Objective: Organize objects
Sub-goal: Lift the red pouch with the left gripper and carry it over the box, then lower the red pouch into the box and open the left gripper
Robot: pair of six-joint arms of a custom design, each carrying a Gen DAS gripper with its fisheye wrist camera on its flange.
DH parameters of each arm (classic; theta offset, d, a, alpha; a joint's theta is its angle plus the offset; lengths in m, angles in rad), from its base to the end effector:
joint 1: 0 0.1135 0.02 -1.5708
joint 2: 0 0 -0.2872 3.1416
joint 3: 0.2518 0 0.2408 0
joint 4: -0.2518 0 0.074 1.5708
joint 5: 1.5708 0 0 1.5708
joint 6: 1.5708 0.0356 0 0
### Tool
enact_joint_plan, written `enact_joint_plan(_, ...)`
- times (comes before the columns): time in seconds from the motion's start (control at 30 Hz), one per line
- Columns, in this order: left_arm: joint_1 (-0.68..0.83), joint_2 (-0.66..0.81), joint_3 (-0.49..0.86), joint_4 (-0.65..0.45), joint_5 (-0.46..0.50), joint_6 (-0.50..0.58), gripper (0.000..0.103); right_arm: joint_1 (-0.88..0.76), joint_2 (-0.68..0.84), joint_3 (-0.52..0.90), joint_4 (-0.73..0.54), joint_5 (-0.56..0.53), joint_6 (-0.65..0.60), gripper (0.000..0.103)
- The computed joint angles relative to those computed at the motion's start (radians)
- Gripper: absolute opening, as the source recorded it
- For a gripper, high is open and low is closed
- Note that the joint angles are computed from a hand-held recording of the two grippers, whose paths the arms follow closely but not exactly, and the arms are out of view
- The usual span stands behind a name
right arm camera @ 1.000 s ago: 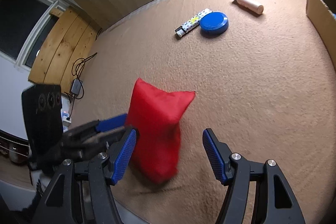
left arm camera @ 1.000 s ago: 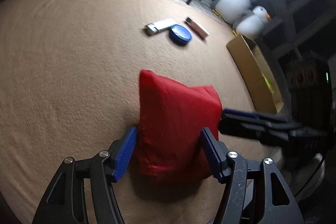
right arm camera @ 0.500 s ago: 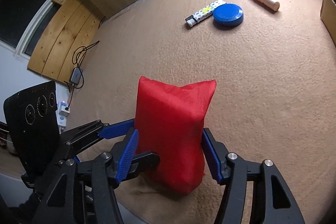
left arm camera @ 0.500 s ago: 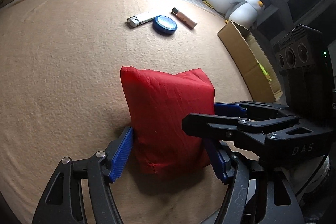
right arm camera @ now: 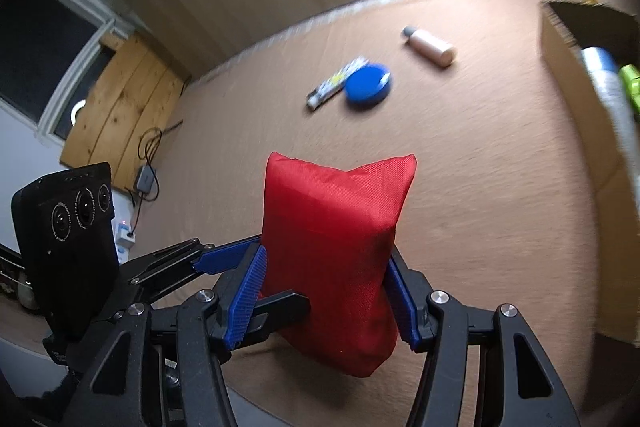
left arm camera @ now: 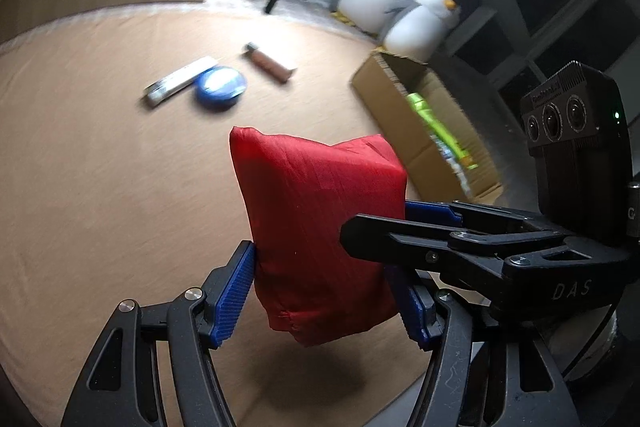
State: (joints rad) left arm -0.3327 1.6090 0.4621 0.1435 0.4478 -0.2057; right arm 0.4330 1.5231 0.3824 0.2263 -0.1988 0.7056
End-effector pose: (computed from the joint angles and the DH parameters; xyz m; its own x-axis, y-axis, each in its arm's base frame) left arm 0.2205 -0.0925 0.1231 -0.8853 0.1111 -0.4515 0.3407 0.8159 -0.4672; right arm 0.2009 0.1006 0.1272 -0.8851 0.2912 -0.3631 0.0699 0.8544 0.5148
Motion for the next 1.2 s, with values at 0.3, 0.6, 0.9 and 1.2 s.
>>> enact_joint_plan(0.3,-0.252,0.086,0.222,-0.014,-0.088,-0.129,0.068,-0.274,-0.368,-0.067,-0.275,-0.048,-0.167,0.055)
enact_joint_plan(0.6,-0.431,0.245,0.493,-0.073,-0.151,-0.176,0.068,-0.785,-0.547,-0.040,-0.572,-0.255,-0.535,0.055)
enact_joint_plan(0.9,-0.525,0.395,0.708,-0.148,-0.180,-0.186,0.067,-1.158,-0.447,0.014,-0.671,-0.400,-0.841,0.055)
enact_joint_plan(1.2,-0.539,0.442,0.779,-0.180,-0.179,-0.168,0.067,-1.249,-0.373,0.036,-0.658,-0.411,-0.908,0.055)
